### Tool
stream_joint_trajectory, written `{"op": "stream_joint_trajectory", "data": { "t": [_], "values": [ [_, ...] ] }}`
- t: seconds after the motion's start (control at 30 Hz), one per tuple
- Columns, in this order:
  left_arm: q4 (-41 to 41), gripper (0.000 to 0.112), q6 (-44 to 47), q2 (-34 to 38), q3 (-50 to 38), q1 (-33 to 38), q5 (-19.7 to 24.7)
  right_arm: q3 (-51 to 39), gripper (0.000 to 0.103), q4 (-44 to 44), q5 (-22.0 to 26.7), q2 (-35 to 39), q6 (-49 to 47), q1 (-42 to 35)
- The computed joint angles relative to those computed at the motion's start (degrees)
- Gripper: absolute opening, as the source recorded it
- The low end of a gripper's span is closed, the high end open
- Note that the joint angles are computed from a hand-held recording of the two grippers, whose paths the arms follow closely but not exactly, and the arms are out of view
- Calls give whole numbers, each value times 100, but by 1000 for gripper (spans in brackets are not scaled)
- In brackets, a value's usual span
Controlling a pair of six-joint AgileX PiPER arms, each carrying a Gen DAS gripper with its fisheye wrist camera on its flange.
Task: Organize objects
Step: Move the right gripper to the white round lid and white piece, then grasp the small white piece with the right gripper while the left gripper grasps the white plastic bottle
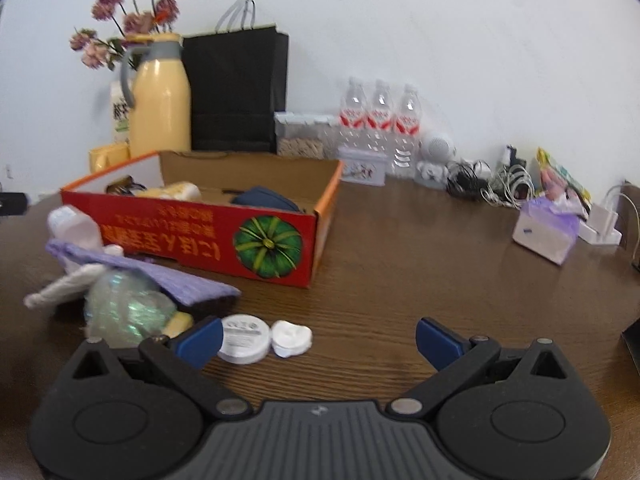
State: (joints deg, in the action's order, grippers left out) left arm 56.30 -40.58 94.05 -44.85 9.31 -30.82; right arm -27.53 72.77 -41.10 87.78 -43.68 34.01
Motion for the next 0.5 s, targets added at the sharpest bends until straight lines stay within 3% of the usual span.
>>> {"op": "stream_joint_trajectory", "data": {
  "t": [0.3,0.5],
  "values": [
    [105,103,-132,-116,62,137,83,-341,91,-48,731,246,-541,-745],
    [105,103,-147,-167,90,156,112,-579,76,-512,1448,415,-339,-1299]
  ]
}}
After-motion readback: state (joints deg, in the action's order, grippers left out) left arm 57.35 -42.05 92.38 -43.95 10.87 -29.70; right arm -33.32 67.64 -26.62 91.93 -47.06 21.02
